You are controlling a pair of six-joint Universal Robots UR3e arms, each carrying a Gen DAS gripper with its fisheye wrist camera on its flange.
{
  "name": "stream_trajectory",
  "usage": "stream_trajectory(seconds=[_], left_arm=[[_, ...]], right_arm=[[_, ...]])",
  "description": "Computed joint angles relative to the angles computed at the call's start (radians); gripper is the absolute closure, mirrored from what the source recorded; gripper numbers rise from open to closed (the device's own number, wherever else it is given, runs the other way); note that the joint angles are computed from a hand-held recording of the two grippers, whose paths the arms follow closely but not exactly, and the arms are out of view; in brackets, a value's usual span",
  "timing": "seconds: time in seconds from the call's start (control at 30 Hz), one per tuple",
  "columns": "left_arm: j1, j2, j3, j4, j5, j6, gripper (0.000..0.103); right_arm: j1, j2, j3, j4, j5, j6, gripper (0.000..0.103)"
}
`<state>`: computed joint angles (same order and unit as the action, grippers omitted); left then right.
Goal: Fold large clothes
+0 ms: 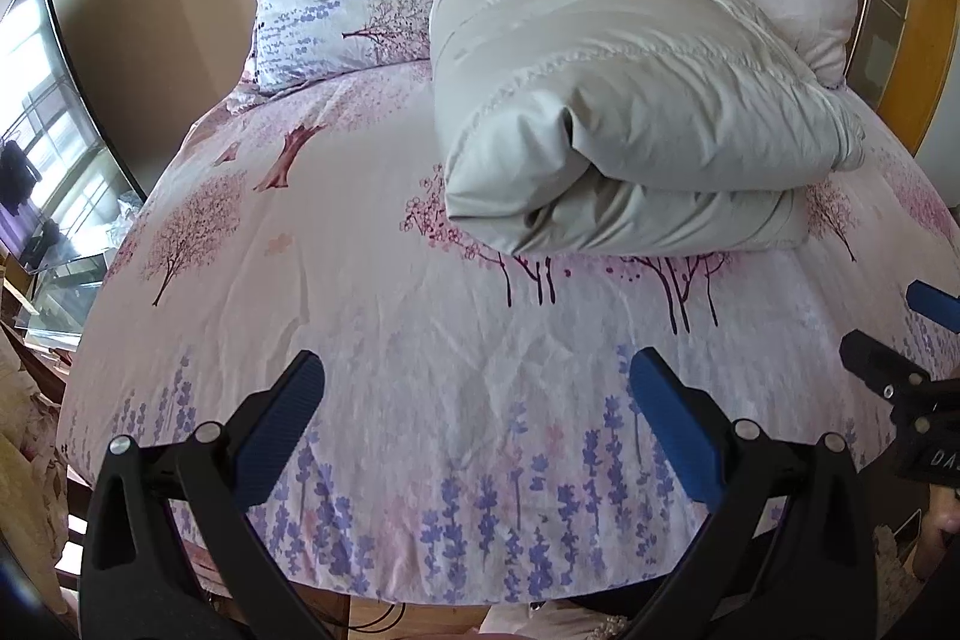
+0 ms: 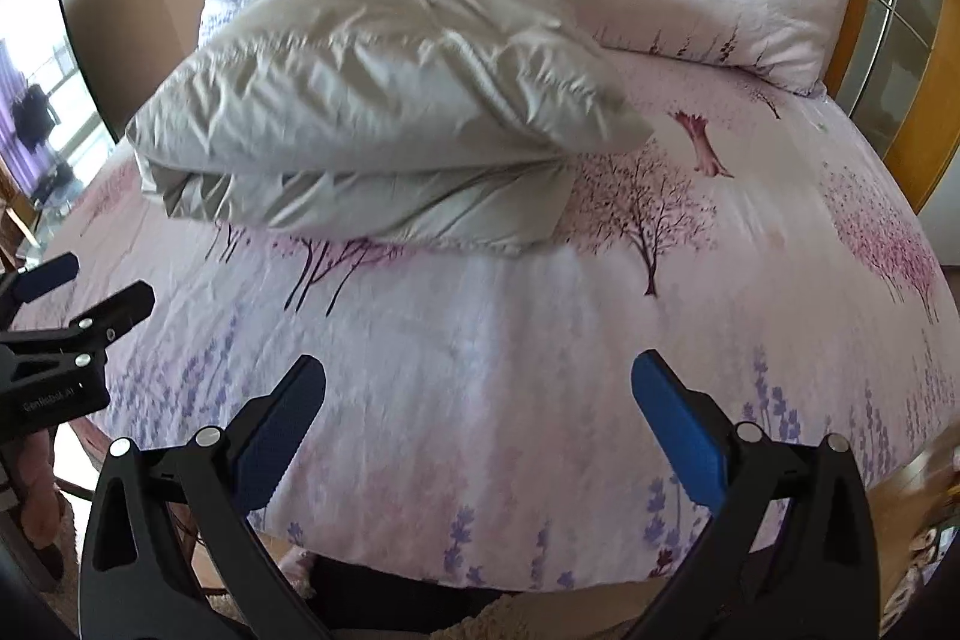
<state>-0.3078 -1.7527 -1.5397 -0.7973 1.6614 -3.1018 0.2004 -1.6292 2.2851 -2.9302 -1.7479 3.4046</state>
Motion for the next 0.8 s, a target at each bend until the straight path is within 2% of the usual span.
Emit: stream_trajectory(seconds=[0.23, 0.8], left_arm=[[0.010, -0.010, 0.021, -0.042, -0.009, -0.007, 0.002], [0.008, -0.035, 0.045, -0.057, -0.011, -0.018, 0.002]], right_arm=[[-0.004, -0.005, -0.005, 0.021, -0.001, -0.001, 0.001], [-0.004, 0.010, -0.014, 0.021, -0.009, -0.013, 0.001]])
